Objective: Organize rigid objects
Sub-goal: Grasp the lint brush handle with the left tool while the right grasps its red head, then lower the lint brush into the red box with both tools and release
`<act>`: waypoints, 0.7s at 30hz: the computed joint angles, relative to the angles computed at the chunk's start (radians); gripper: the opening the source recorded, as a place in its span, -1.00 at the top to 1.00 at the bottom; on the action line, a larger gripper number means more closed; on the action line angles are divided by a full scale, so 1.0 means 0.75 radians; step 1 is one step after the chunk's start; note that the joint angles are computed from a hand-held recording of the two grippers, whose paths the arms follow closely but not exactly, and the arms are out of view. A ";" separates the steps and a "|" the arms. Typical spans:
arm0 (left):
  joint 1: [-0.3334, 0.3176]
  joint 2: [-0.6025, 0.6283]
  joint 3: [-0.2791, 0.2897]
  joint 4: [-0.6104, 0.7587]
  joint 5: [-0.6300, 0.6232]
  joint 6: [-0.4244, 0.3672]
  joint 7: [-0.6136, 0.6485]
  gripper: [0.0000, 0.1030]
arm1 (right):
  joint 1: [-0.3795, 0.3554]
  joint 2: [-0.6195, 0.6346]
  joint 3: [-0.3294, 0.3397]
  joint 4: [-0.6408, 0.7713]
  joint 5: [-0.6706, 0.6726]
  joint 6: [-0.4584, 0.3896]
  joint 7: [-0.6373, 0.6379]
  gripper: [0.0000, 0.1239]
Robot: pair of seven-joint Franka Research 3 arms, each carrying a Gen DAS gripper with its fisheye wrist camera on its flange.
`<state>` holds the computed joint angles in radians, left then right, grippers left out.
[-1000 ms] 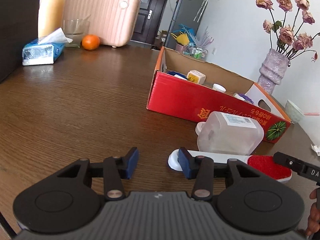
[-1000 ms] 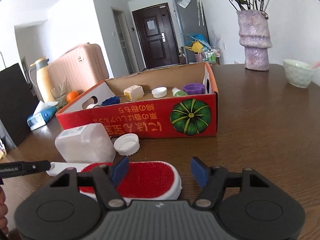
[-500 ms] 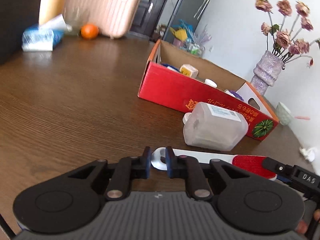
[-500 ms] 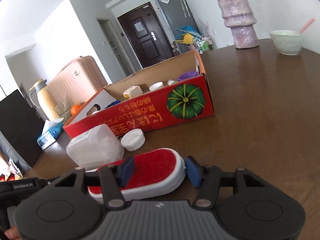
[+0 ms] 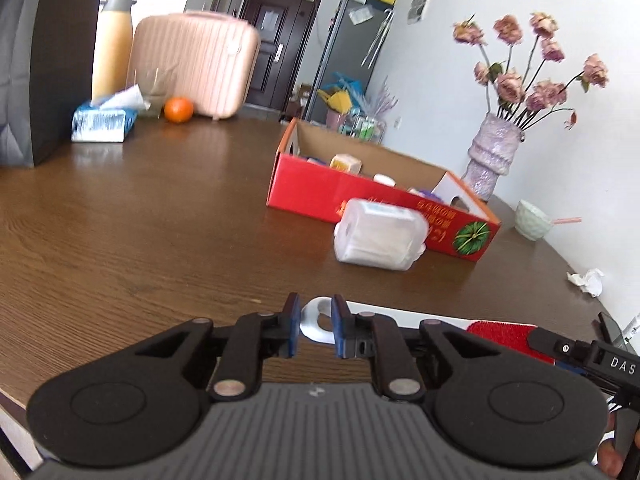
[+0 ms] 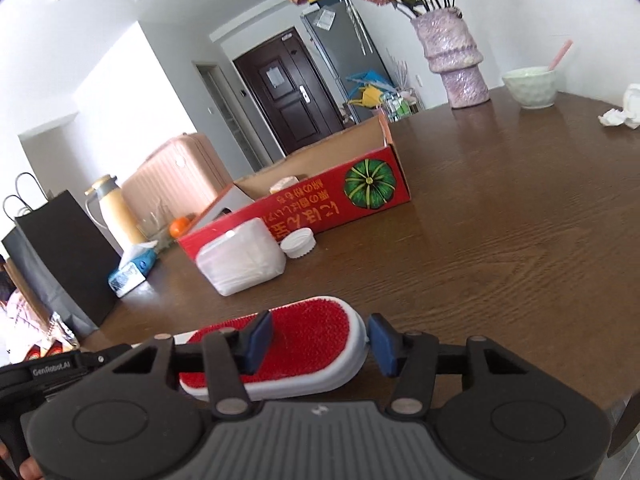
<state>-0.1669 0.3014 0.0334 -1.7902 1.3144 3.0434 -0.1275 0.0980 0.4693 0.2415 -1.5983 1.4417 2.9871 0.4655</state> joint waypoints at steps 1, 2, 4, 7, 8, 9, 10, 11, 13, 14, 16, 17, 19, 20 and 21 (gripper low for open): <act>-0.007 -0.008 0.006 -0.003 0.022 0.002 -0.022 0.71 | -0.014 -0.017 0.015 -0.015 0.048 0.003 -0.049 0.16; -0.009 -0.016 0.006 -0.008 0.037 0.005 -0.034 0.71 | -0.019 -0.029 0.017 -0.024 0.082 -0.001 -0.078 0.16; -0.010 -0.032 0.004 -0.018 0.074 0.004 -0.071 0.71 | -0.018 -0.053 0.007 -0.042 0.151 -0.009 -0.142 0.16; 0.001 -0.041 -0.013 -0.020 0.112 -0.007 -0.095 0.71 | 0.006 -0.074 -0.029 -0.060 0.200 -0.029 -0.169 0.16; 0.009 -0.040 -0.020 -0.018 0.109 -0.006 -0.091 0.71 | 0.014 -0.077 -0.040 -0.060 0.210 -0.033 -0.174 0.16; 0.014 -0.038 -0.025 -0.013 0.109 -0.006 -0.090 0.71 | 0.021 -0.078 -0.048 -0.058 0.221 -0.033 -0.183 0.16; 0.018 -0.033 -0.029 -0.004 0.108 -0.007 -0.085 0.71 | 0.029 -0.077 -0.056 -0.053 0.231 -0.031 -0.192 0.16; 0.021 -0.024 -0.031 0.011 0.105 -0.007 -0.078 0.71 | 0.036 -0.072 -0.064 -0.045 0.232 -0.032 -0.189 0.16; 0.027 0.002 -0.032 0.053 0.084 -0.008 -0.048 0.70 | 0.046 -0.057 -0.076 -0.019 0.223 -0.034 -0.185 0.16; 0.031 0.020 -0.031 0.080 0.063 -0.001 -0.028 0.70 | 0.049 -0.043 -0.081 0.003 0.193 -0.041 -0.157 0.16; 0.026 0.061 -0.018 0.144 0.035 0.009 0.008 0.70 | 0.052 -0.010 -0.081 0.053 0.140 -0.037 -0.111 0.16; 0.020 0.084 -0.008 0.181 0.024 0.008 0.027 0.70 | 0.049 0.010 -0.077 0.084 0.114 -0.036 -0.088 0.16; 0.023 0.144 -0.008 0.269 -0.060 0.004 0.132 0.70 | 0.044 0.060 -0.073 0.156 0.023 -0.044 0.004 0.16; 0.032 0.176 -0.017 0.316 -0.122 0.002 0.204 0.70 | 0.046 0.090 -0.077 0.200 -0.037 -0.048 0.069 0.16; 0.036 0.211 -0.019 0.368 -0.165 0.004 0.258 0.70 | 0.051 0.124 -0.083 0.252 -0.099 -0.050 0.127 0.17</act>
<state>-0.1398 0.4593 0.0193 -1.5139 1.1906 3.0463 0.0662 0.1363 0.5621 0.1795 -1.4092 1.3674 2.9498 0.5611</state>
